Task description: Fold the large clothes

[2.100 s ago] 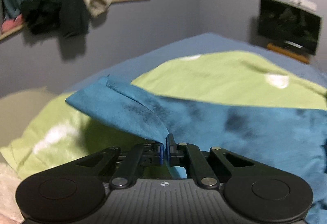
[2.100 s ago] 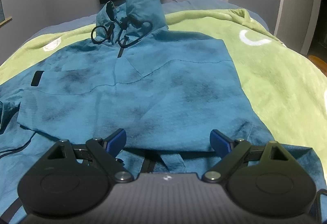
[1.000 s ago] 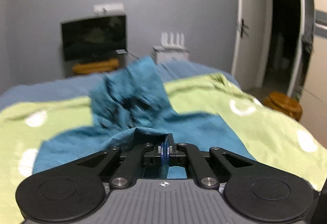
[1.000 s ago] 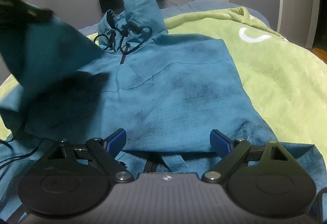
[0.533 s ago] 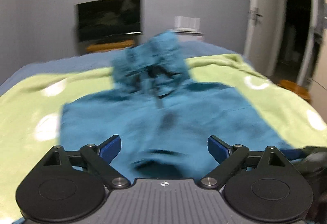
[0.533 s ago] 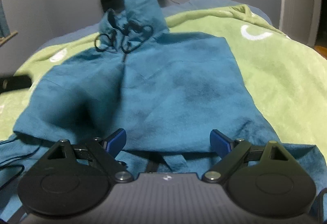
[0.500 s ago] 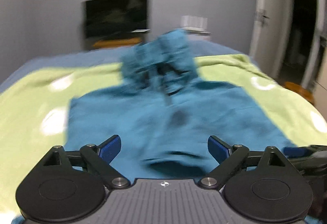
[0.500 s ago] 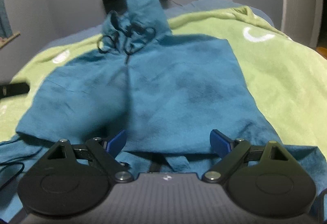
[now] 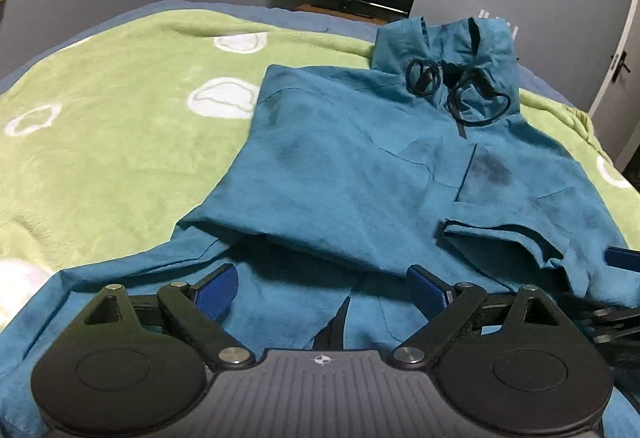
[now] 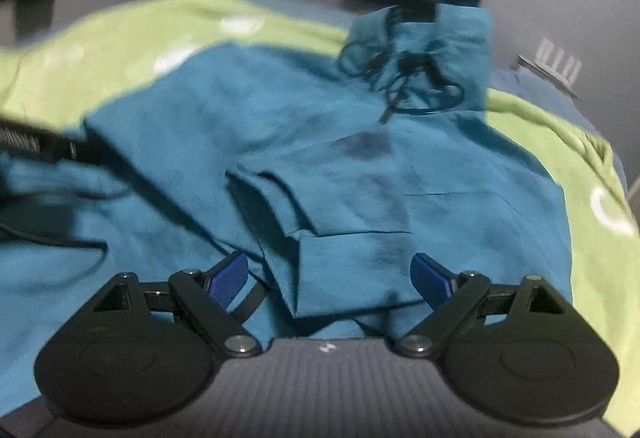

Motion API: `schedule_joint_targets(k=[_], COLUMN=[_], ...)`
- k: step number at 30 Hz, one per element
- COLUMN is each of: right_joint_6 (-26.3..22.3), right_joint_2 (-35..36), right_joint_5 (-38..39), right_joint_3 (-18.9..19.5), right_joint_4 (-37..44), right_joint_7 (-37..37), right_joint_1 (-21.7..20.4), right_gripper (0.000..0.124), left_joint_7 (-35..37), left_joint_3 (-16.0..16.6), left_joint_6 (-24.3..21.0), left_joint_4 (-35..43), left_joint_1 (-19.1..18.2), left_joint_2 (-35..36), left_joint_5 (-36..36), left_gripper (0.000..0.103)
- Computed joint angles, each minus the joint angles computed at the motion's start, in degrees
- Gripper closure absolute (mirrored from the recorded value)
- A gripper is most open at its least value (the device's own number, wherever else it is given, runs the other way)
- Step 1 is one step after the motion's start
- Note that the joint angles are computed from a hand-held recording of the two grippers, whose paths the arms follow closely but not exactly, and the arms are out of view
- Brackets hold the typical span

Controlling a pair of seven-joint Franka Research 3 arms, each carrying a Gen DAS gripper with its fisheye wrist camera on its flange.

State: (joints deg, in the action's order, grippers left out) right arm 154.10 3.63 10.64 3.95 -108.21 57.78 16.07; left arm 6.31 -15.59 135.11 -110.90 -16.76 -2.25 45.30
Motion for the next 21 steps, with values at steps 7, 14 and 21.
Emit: schedule_joint_targets(k=[7, 14, 21], right_joint_6=[-3.2, -0.1, 4.1], right_joint_2=[4.3, 1.6, 1.5], right_joint_5=[-16.7, -3.3, 9.0], right_joint_3=[-1.5, -1.0, -3.2], right_joint_4=[4.0, 2.9, 4.3], right_joint_7=[9.9, 10.7, 22.3], right_joint_1=[2.6, -0.5, -4.3], right_gripper=[0.058, 0.110, 0.112], left_joint_7=[-0.5, 0.1, 0.6], left_joint_3=[-0.1, -0.4, -0.5], left_joint_6=[0.9, 0.7, 0.7], left_joint_4=[-1.5, -1.7, -1.6], left_joint_1=[0.3, 0.3, 0.3], left_joint_2=[-0.9, -1.5, -1.5], left_joint_5=[0.3, -0.2, -0.4], left_gripper=[0.010, 0.010, 0.010])
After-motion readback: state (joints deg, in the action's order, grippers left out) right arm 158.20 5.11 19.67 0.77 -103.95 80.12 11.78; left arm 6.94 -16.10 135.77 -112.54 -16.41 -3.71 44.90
